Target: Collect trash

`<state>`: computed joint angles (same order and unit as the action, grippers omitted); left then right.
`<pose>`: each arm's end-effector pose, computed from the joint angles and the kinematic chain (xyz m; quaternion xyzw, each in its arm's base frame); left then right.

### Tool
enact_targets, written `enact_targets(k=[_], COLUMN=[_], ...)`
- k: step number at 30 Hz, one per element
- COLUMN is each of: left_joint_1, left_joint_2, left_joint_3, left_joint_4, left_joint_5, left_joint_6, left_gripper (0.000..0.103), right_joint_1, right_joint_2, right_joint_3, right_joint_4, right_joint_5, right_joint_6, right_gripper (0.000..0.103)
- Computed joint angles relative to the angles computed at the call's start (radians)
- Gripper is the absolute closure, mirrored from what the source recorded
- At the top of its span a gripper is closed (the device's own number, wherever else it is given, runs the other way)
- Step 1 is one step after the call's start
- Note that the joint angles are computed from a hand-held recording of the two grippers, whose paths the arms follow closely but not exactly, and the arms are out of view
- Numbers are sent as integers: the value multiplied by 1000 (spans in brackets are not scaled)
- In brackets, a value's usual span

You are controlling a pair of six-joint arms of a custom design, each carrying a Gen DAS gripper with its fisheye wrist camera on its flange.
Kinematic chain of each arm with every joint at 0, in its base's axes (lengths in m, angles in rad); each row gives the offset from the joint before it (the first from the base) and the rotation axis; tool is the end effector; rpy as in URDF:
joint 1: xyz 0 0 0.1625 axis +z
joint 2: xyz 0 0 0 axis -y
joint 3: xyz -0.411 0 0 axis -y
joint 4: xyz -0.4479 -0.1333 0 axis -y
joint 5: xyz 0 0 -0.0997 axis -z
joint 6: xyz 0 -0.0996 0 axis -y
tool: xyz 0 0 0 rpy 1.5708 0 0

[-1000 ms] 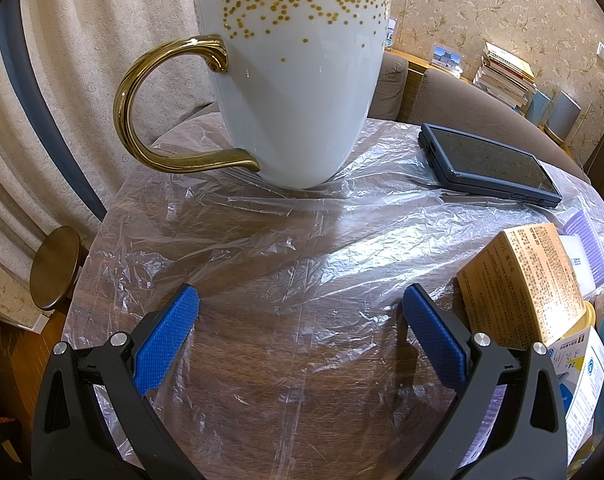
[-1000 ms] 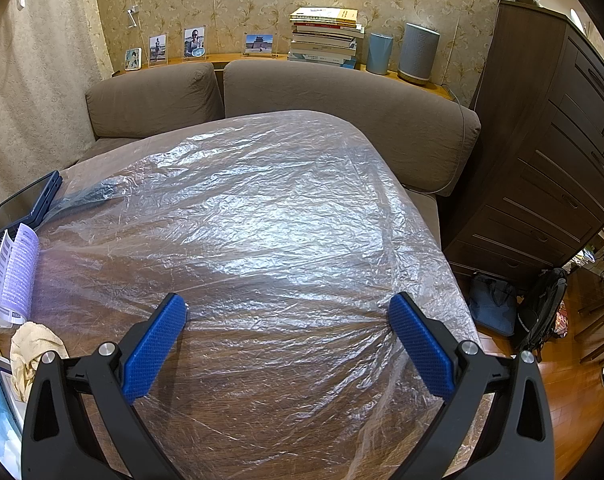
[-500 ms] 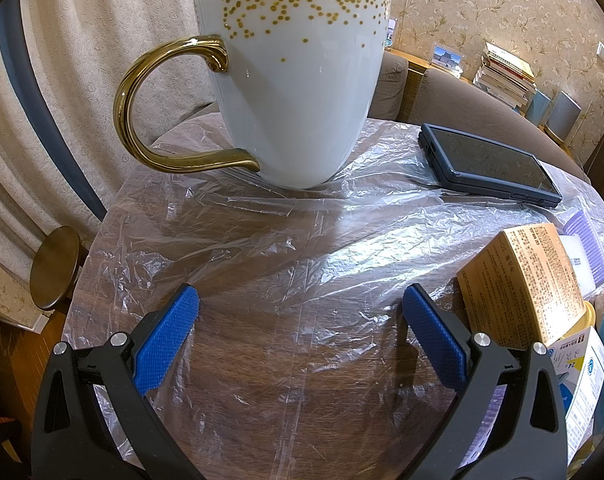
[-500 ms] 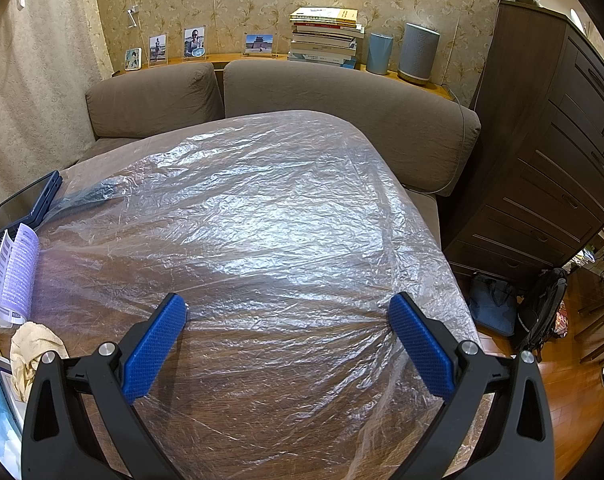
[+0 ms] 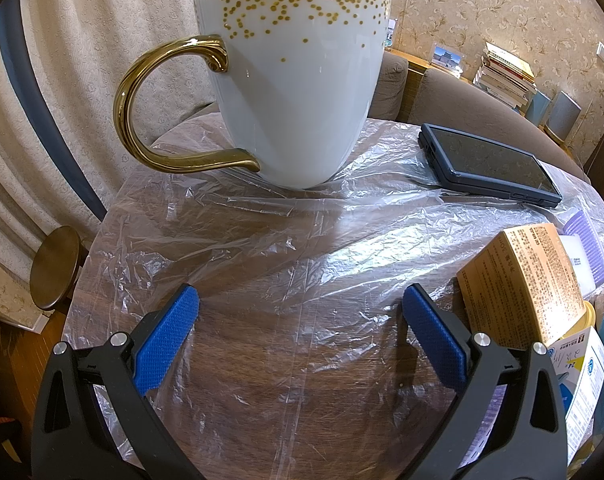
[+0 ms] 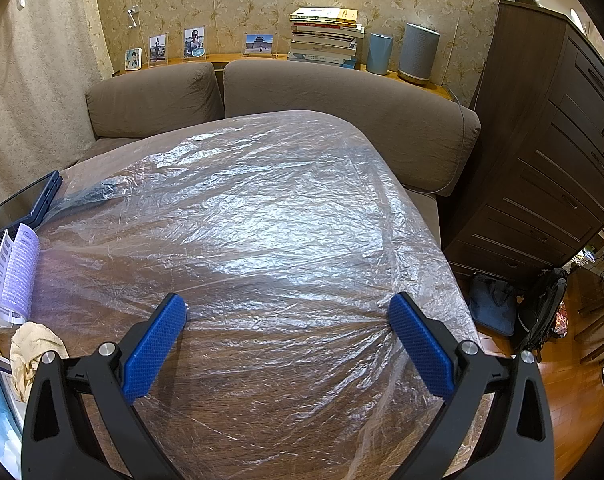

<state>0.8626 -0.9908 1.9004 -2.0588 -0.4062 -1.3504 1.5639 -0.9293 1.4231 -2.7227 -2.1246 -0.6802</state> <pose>-0.2034 -0.5831 0.0761 -0.1486 0.8113 -0.3708 0.4269 0.0756 -0.7716 0.2735 0.2173 -0.8884 0.2055 0.3483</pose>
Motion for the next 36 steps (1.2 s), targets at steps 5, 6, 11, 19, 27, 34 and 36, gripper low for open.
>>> enact_targets(k=[5, 6, 11, 19, 27, 34, 36], left_joint_1=[0, 0, 0, 1, -1, -71, -125], left_joint_2=[0, 0, 0, 1, 1, -73, -105], left_joint_3=[0, 0, 0, -3, -8, 51, 77], left_joint_4=[0, 0, 0, 10, 17, 145, 187], left_joint_5=[0, 0, 0, 1, 0, 72, 93], left_joint_6=[0, 0, 0, -11, -14, -154, -208], left_gripper=[1, 1, 1, 1, 1, 1, 1], right_joint_1=[-1, -1, -1, -2, -5, -26, -22], right_joint_2=[0, 0, 0, 0, -1, -48, -97], right_joint_3=[-1, -1, -1, -1, -1, -16, 18], right_joint_4=[0, 0, 0, 0, -1, 114, 119], right_joint_5=[1, 1, 1, 2, 5, 54, 105], right_joint_6=[-1, -1, -2, -2, -6, 26, 32], right_gripper=[4, 4, 4, 4, 4, 4, 4])
